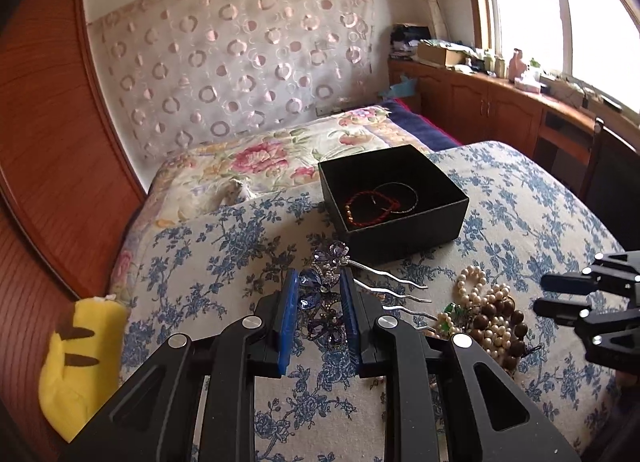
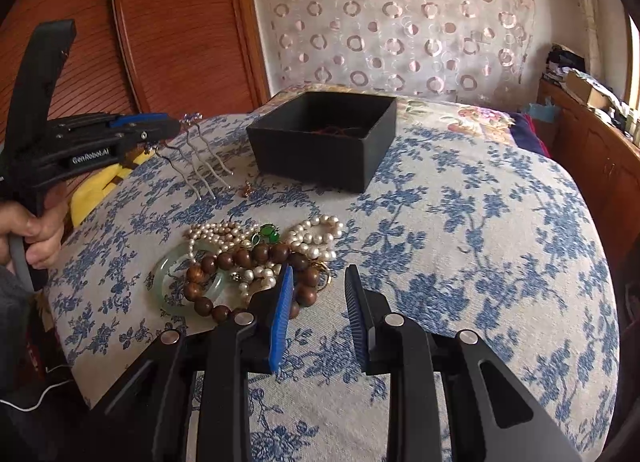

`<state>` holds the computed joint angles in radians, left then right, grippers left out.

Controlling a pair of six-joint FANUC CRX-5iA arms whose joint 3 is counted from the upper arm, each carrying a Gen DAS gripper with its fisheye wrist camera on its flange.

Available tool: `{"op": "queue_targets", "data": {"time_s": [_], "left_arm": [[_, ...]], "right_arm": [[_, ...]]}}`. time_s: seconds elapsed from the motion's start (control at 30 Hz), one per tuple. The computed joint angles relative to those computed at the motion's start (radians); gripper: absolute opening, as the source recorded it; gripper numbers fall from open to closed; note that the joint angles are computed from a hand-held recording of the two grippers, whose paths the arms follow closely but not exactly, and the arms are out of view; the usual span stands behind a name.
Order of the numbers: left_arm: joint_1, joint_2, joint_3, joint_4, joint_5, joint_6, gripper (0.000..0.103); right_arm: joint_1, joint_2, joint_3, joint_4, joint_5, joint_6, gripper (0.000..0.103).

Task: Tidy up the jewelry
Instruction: 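Lift the hair comb with the left gripper while the right grasps the brown bracelet, then place the comb in the box with the left gripper while the right drops the brown bracelet in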

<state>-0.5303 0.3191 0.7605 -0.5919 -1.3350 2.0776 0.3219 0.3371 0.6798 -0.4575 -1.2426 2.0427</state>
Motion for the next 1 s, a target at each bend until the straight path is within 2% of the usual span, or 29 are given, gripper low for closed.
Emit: {"op": "queue_targets", "data": {"time_s": [0.1, 0.33, 0.4, 0.43, 0.7, 1.0], "left_arm": [[0.004, -0.012, -0.016, 0.0, 0.01, 0.017, 0.02], [0.01, -0.043, -0.045, -0.023, 0.019, 0.055, 0.02], [0.014, -0.056, -0.057, -0.029, 0.021, 0.069, 0.02], [0.017, -0.059, -0.059, -0.032, 0.021, 0.074, 0.02], [0.023, -0.075, -0.073, -0.037, 0.029, 0.09, 0.02], [0.02, -0.069, -0.068, -0.025, 0.048, 0.089, 0.02]], "right_arm": [[0.01, 0.042, 0.056, 0.008, -0.048, 0.002, 0.025], [0.032, 0.094, 0.117, 0.039, -0.112, -0.025, 0.024], [0.028, 0.099, 0.127, 0.029, -0.127, -0.022, 0.015], [0.026, 0.097, 0.127, 0.023, -0.13, -0.015, 0.015], [0.007, 0.056, 0.126, -0.036, -0.091, 0.026, 0.014], [-0.012, 0.058, 0.209, -0.081, -0.085, 0.053, 0.014]]}}
